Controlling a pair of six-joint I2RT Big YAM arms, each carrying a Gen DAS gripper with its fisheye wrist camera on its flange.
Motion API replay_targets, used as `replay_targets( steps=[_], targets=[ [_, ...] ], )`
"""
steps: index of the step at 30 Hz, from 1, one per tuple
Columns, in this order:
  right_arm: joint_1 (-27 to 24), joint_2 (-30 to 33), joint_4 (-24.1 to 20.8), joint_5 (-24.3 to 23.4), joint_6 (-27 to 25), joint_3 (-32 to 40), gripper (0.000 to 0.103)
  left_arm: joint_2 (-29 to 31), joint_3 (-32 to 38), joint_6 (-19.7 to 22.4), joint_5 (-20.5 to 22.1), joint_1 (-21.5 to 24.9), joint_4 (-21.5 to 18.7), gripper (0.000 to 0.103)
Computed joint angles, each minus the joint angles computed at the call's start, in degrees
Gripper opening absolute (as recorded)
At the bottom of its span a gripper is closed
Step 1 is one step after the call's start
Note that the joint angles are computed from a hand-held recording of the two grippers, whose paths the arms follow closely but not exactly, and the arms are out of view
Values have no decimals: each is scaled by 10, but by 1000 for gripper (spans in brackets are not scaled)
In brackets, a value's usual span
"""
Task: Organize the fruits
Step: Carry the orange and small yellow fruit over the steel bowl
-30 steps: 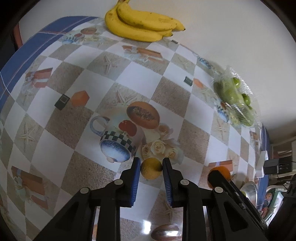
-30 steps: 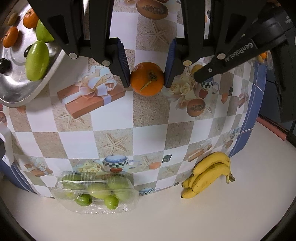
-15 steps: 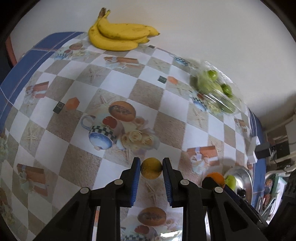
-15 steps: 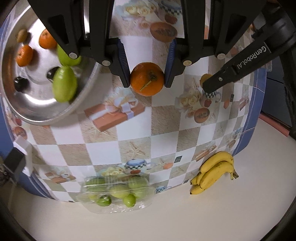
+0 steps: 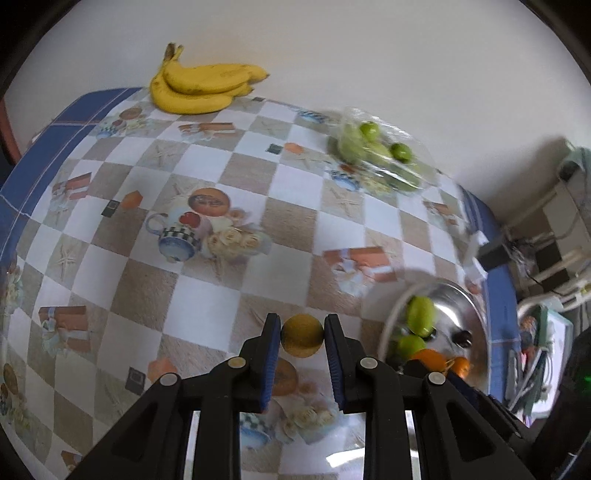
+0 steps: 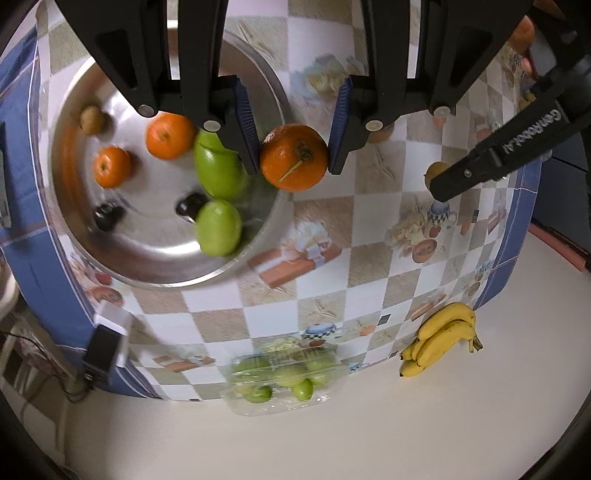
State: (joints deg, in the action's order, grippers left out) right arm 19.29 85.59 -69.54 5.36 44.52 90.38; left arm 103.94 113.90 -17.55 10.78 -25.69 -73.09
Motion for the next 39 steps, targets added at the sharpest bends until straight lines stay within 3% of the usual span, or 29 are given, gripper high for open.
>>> replay_targets(
  steps=[13, 25, 39],
  targets=[
    [9, -88, -3, 12, 46, -93, 39, -70, -90, 31, -13, -31, 26, 26],
    [-35, -128, -27, 10, 91, -147, 39, -54, -91, 72, 6, -83, 14, 26],
    [-59, -143, -36, -14, 111, -173, 39, -44, -97, 103, 13, -113, 41, 26]
  ],
)
